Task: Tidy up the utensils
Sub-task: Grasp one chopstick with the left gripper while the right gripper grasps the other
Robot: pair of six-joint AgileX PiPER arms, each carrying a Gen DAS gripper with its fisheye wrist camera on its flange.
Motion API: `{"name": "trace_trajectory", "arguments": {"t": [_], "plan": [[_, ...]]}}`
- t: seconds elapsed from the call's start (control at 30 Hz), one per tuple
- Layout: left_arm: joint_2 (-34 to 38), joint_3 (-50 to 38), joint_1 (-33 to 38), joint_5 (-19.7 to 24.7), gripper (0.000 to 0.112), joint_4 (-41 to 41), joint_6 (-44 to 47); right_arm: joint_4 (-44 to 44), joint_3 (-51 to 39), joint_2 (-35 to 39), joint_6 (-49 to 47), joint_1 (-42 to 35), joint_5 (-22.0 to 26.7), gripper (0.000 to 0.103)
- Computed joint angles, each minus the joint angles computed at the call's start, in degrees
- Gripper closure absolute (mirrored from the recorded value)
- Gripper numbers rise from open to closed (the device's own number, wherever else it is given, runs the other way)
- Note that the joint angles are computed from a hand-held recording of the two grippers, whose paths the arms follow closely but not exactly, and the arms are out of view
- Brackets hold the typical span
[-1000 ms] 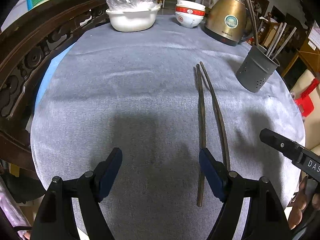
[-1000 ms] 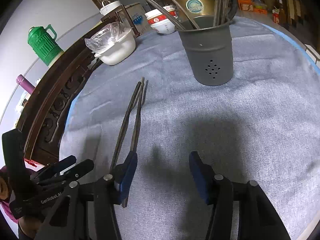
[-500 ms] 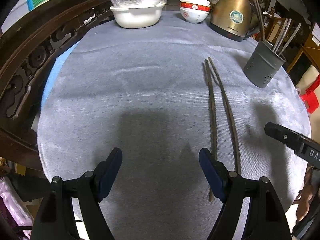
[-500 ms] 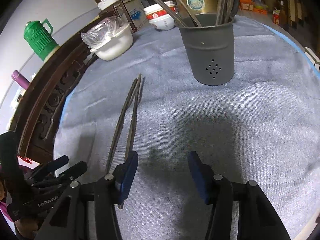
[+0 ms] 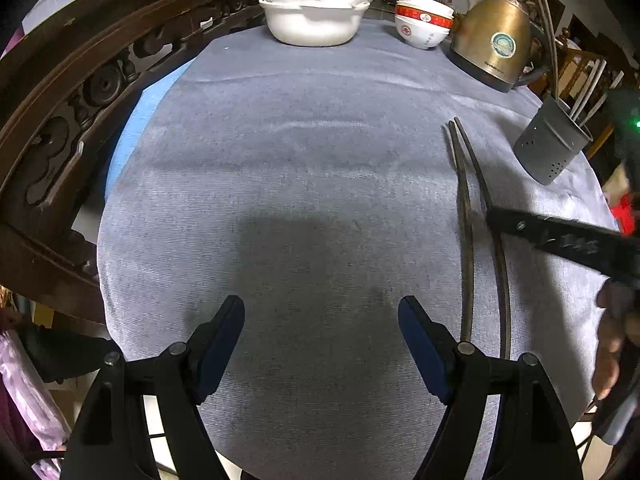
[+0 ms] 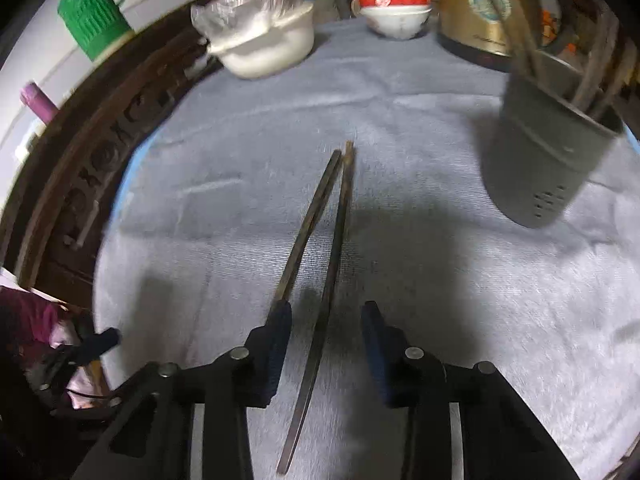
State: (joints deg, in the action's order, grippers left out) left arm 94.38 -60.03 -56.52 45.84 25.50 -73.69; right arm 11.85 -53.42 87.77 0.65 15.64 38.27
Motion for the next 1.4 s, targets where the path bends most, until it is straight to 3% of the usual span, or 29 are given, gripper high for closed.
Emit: {"name": "trace_trajectory", "arguments": {"t": [0.03, 0.07, 0.3, 0.5, 0.53, 0.57, 0.6, 0.63, 0.77, 0.93, 1.0, 1.03, 1.07, 1.17, 1.4], "plan": [[0.2, -0.2, 0.0, -0.1, 0.033, 0.0, 0.1, -0.7, 0.1, 0.4, 0.4, 0.2, -0.1, 0.078], [0.5, -0.8, -0.2, 0.2, 0.033, 0.0, 0.3, -2.2, 0.3, 0.0, 1.1, 0.4, 0.1, 0.094], [7.8, -11.1, -1.1, 1.5, 0.033, -2.7, 6.5, -1.9, 5.7, -5.6, -3.4, -5.9, 2.1, 0.097], [15.8, -21.6, -1.7, 4.3, 0.033, -4.1, 10.2, 3.9, 10.6, -10.4, -11.5, -14.5, 3.2, 0.097], [17.3, -23.3, -1.6, 5.8, 0.045, -4.9, 11.0, 4.8, 10.3, -10.5, -12.6, -15.4, 3.8, 0.096], [18.0, -23.3, -1.3, 5.3, 0.078, -6.1, 11.9, 5.5, 10.5, -10.5, -13.3, -15.7, 3.7, 0.095], [18.2, -24.0, -1.8, 6.6, 0.083, -5.0, 11.5, 6.1, 10.6, -10.5, -14.1, -16.0, 3.7, 0.094], [18.2, -24.3, -1.6, 7.3, 0.099, -6.2, 12.9, 6.5, 10.7, -10.5, -14.8, -16.3, 3.7, 0.094], [14.8, -19.9, -0.5, 4.8, 0.106, -11.1, 15.1, 9.2, 10.7, -10.5, -19.1, -18.4, 4.8, 0.094], [11.1, -16.1, 1.4, 1.6, 0.103, -19.8, 19.5, 10.7, 9.6, -9.5, -21.8, -20.1, 6.7, 0.094], [11.3, -18.1, 2.6, 2.7, 0.084, -21.5, 22.1, 11.3, 8.5, -8.9, -22.4, -20.8, 7.7, 0.094], [11.4, -19.1, 2.9, 3.3, 0.066, -21.1, 22.1, 10.7, 7.6, -8.7, -21.9, -20.9, 8.0, 0.094], [11.4, -20.6, 3.0, 4.1, 0.055, -18.7, 20.6, 10.3, 6.5, -8.2, -21.5, -21.0, 8.3, 0.094], [13.5, -25.9, 4.1, 7.4, 0.053, -15.5, 20.5, 9.5, 2.7, -6.0, -19.8, -20.5, 8.9, 0.094], [22.9, -36.7, 8.0, 13.1, 0.053, -19.3, 24.2, 3.8, -7.6, 5.7, -12.4, -14.5, 9.8, 0.094]]}}
